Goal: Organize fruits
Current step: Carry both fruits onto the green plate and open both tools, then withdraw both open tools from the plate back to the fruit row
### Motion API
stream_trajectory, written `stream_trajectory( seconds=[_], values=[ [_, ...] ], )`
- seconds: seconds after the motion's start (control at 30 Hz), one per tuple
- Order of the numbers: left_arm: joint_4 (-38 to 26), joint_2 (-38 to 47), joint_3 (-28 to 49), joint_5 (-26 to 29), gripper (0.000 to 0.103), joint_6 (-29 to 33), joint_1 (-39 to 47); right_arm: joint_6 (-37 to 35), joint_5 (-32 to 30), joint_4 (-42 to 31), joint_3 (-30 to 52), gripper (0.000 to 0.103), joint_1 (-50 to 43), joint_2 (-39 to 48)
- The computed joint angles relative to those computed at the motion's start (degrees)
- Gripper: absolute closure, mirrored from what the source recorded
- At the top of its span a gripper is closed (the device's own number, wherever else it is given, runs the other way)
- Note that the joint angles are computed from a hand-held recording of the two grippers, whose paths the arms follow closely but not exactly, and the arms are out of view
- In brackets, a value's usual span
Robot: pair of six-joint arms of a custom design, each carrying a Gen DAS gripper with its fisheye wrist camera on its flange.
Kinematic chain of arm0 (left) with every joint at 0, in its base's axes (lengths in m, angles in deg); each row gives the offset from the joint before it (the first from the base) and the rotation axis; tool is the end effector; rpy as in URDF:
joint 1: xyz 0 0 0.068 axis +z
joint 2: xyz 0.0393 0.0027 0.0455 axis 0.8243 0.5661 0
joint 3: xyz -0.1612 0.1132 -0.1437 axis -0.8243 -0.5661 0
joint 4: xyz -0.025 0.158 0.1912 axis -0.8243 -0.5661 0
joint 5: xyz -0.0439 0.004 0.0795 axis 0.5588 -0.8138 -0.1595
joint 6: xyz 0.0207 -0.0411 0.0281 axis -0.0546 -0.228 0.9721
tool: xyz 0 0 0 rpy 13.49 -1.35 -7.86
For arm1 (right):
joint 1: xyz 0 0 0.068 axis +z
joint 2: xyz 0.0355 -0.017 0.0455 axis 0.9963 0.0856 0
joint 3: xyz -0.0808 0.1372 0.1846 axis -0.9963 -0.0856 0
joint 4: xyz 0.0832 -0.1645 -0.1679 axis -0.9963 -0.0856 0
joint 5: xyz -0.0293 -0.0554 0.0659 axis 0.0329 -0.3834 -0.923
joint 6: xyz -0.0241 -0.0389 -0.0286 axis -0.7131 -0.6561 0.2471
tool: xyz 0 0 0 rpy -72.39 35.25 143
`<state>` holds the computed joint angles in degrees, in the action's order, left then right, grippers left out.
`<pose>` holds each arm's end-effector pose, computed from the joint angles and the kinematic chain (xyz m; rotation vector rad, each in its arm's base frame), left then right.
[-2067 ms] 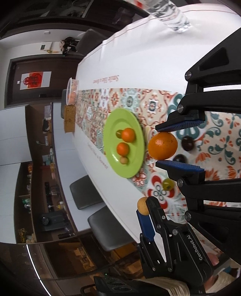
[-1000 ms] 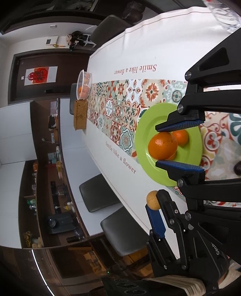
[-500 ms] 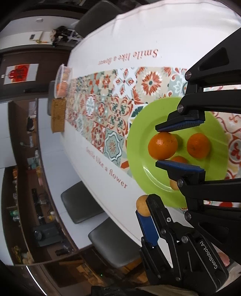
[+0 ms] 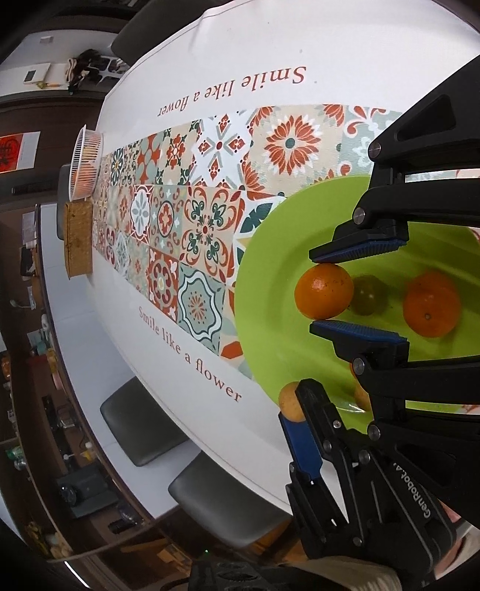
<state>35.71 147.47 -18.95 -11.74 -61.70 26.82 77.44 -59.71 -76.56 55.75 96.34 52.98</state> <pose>0.3112 -0.1691 0.0981 0.3214 2.4411 -0.2860 0.3208 0.0699 0.0949 -0.1812 2.4701 0.3397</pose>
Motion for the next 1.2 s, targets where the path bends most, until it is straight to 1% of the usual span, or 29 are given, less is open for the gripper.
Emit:
stream_trajectory(
  seconds=[0.13,0.27,0.37,0.43,0.57,0.7,0.8,0.83,0.9,0.97,1.0,1.1,1.2],
  values=[
    [0.6,-2.4,-2.3,-1.5,0.071,0.1,-0.7,-0.2,-0.1,0.0,-0.8,0.068,-0.4,-1.1],
    [1.2,-6.8,-5.9,-4.4,0.071,0.6,-2.4,-0.7,0.8,0.7,-4.2,0.068,-0.4,-5.2],
    [1.6,-11.5,-9.0,-7.0,0.069,1.0,-4.3,-1.7,2.1,1.1,-7.9,0.068,0.1,-10.0],
    [0.9,-15.0,-11.0,-8.9,0.069,1.0,-5.9,-2.4,2.5,1.0,-11.2,0.068,0.4,-14.9],
    [-1.0,-20.6,-13.7,-10.0,0.067,-0.1,-8.1,-2.6,2.7,-0.5,-15.9,0.068,0.5,-23.4],
    [-4.1,-27.4,-16.8,-11.8,0.065,-2.8,-11.3,-2.1,2.4,-4.8,-20.1,0.068,0.6,-33.6],
    [-5.9,-32.4,-19.4,-15.1,0.059,-4.4,-14.8,-1.7,1.8,-8.9,-22.9,0.068,0.5,-41.3],
    [-6.5,-34.3,-20.4,-16.5,0.059,-5.0,-16.4,-1.6,1.8,-9.5,-23.8,0.066,0.5,-42.9],
    [-7.7,-36.9,-21.7,-18.9,0.057,-6.2,-19.5,-1.3,2.7,-12.4,-26.1,0.063,1.2,-48.7],
    [-9.0,-39.5,-23.0,-21.7,0.053,-7.4,-23.0,-1.3,3.7,-15.0,-28.2,0.063,2.0,-54.0],
    [-9.8,-40.7,-23.6,-23.6,0.052,-8.3,-25.1,-1.3,4.5,-17.1,-29.3,0.063,2.7,-57.5],
    [-11.6,-43.4,-25.0,-27.2,0.050,-10.8,-29.6,-0.9,6.7,-23.4,-32.2,0.062,4.4,-67.8],
    [-13.8,-46.1,-26.5,-31.7,0.046,-14.8,-34.9,0.1,9.9,-30.5,-34.1,0.055,6.2,-77.8]
  ],
)
